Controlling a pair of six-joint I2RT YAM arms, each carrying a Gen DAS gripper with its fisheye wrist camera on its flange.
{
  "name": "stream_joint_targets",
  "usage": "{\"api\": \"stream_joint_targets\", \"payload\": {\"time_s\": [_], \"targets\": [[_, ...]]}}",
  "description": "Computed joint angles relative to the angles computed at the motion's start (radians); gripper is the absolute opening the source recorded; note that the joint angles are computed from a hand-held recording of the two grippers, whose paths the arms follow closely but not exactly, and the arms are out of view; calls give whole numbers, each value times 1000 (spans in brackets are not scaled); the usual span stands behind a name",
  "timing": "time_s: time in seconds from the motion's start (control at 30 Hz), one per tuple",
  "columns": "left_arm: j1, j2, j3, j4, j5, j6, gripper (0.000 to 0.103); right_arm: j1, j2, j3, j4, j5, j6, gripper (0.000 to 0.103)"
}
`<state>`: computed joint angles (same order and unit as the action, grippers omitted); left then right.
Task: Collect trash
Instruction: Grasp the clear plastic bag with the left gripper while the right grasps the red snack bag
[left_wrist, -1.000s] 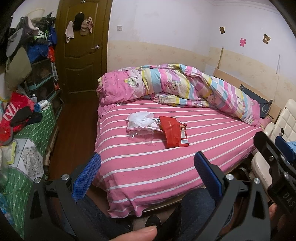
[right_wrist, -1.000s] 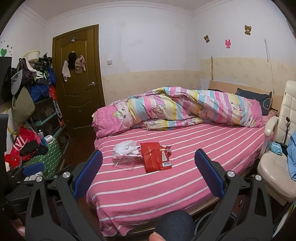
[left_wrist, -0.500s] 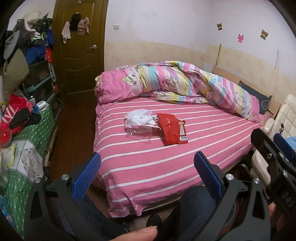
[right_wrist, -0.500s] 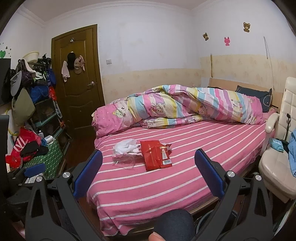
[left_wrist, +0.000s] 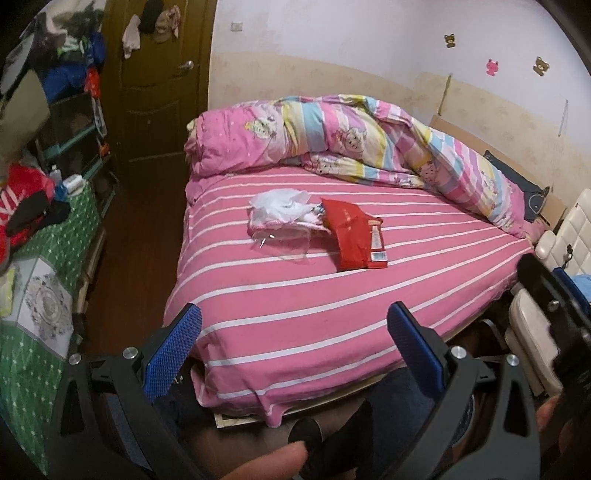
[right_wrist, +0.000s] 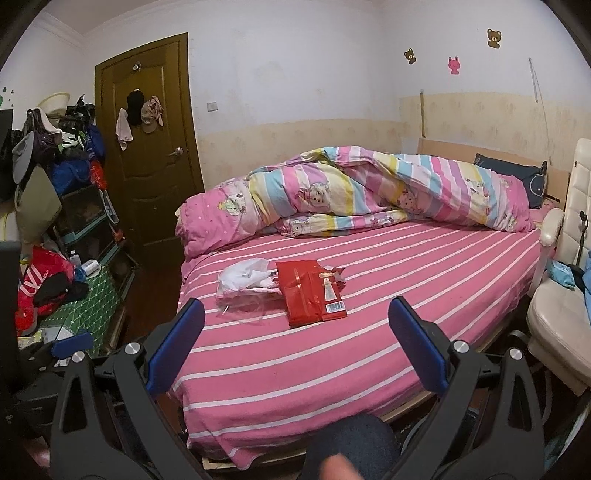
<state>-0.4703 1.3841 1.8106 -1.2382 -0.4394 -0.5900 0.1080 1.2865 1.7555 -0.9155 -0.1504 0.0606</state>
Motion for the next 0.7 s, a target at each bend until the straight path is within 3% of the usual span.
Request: {"api": "stream_joint_targets", "payload": {"time_s": [0.3,0.5,0.7], "targets": [[252,-43,-274,260,250,97,98,40,89,-86,124,1,-29,99],[356,32,-322,382,399,153,97,66,188,-104,180,2,-39,99],[408,154,-316,504,485,174,97,70,340,-33,201,1,-53,99]]}}
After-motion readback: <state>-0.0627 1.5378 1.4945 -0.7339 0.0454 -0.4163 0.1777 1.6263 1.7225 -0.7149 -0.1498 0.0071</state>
